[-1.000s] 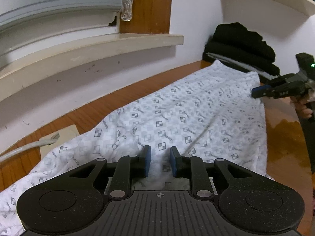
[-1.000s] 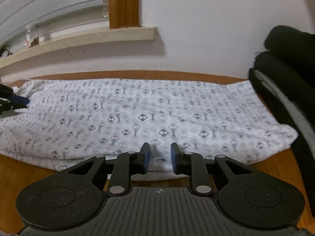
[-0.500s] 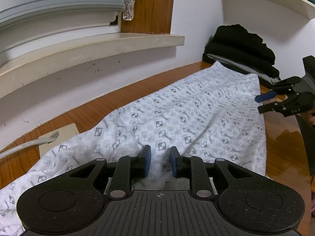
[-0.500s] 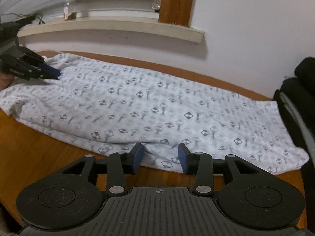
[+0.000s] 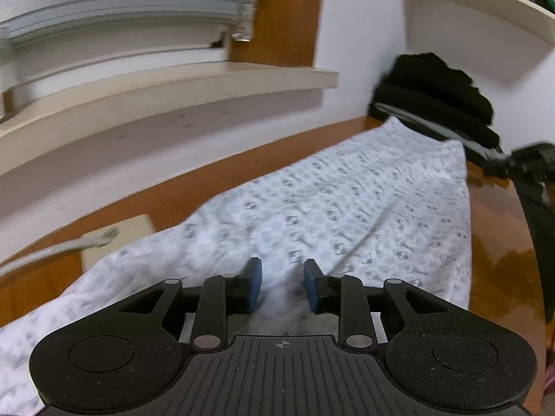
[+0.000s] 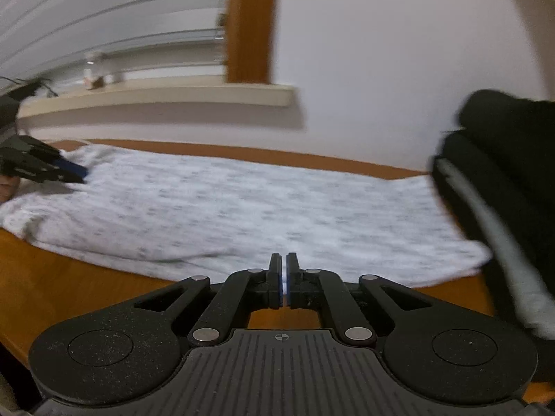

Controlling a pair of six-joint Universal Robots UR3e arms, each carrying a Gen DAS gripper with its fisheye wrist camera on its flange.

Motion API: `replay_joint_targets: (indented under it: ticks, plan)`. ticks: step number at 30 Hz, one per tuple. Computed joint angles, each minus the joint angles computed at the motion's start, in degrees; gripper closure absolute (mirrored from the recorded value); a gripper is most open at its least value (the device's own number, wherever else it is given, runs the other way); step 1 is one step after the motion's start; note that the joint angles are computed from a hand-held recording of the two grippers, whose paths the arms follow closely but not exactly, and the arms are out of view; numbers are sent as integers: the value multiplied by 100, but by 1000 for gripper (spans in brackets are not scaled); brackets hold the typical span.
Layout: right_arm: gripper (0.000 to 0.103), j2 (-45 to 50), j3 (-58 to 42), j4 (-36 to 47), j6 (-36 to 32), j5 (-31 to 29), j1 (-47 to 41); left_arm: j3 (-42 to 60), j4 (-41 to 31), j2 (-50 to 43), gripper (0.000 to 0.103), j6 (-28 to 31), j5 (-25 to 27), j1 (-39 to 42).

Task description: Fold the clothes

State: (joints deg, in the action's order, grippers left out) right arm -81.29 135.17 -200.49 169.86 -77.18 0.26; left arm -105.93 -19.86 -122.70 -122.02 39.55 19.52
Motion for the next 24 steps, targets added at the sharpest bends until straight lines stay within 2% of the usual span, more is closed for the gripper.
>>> replay_joint_targets:
  ticks: [2,4,5,7,11,14,16,19,24]
  plan:
    - [97,579,-392,-260,238,-79,476,-285,43,275,69,115,-21,254]
    - [88,1064,-937,-221,385,-200,967,-614,34,612,56,306,-56,612]
    - [86,1280,-1208,-179,429,-260,1197,-786,23,797,54,428,-87,856]
    - [75,1638,-1705,-82,510,-406,1633,-965,-246,1132,53,759,-164,1392]
    - [71,2128,-2450,148,751,-411,2071,-859,-628,1451,44,1151,-103,2410]
    - [69,2314,-2633,137,721,-630,2251,-454,-633,1283,40,1073,154,2859]
    - [67,2367,-2667,38,709,-762,2309,-168,-296,1007,37,840,414,3002]
    - [65,2399,-2628,-94,900,-652,2207,463,-207,454,37,361,652,3093]
    - [65,2399,-2576,-132,1166,-456,2042,1258,-389,-122,37,-92,661,2976]
